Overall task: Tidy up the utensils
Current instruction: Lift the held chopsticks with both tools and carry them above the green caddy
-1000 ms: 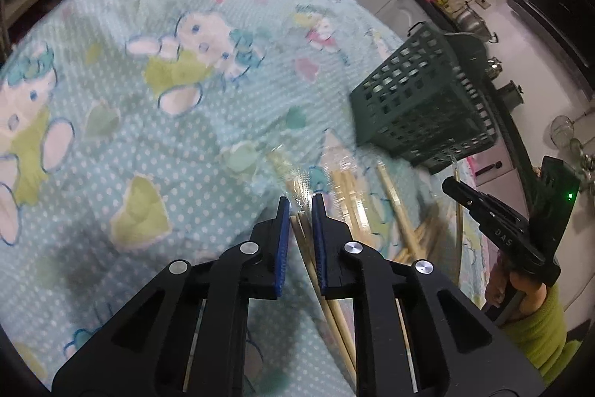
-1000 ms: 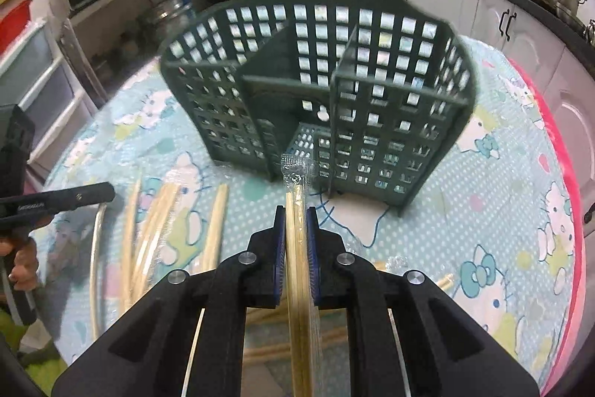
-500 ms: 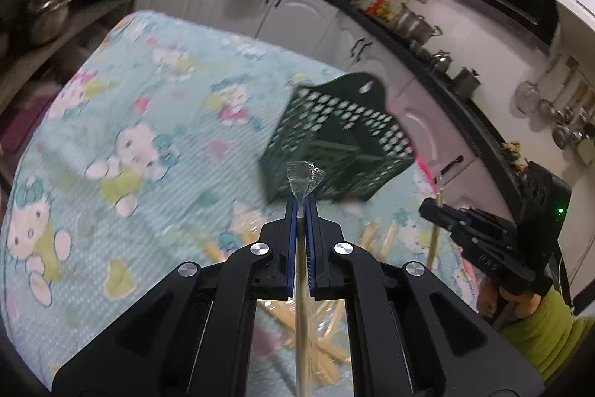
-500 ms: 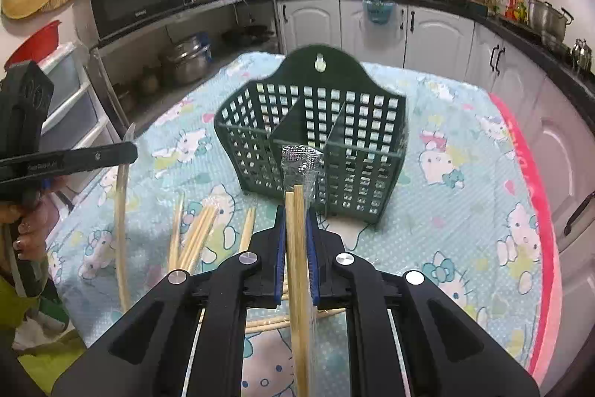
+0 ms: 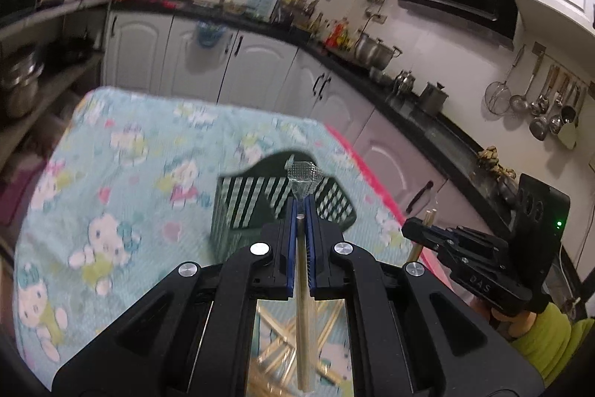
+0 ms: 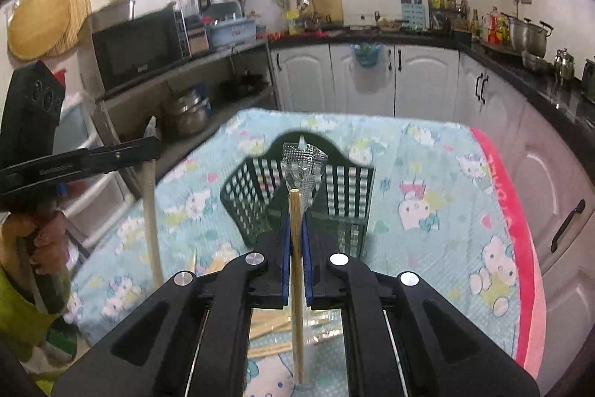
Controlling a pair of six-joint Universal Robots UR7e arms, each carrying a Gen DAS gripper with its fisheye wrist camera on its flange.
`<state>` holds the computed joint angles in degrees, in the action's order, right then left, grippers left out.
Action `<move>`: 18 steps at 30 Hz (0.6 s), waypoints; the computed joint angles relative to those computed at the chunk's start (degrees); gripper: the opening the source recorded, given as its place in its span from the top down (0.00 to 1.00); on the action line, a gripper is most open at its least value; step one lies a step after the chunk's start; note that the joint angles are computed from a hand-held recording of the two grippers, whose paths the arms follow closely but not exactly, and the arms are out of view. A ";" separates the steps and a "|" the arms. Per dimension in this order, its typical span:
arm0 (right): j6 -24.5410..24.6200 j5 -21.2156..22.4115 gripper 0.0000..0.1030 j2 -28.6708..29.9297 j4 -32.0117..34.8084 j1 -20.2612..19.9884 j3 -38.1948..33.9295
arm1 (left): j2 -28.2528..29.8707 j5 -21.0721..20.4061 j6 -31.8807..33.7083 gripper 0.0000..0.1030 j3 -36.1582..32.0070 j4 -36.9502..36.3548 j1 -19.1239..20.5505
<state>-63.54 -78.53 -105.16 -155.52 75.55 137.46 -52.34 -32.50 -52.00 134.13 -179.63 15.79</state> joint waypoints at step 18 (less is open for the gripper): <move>7.94 9.36 0.94 5.91 -11.46 3.81 -5.79 | 2.46 11.80 21.02 0.98 -10.51 -8.27 2.08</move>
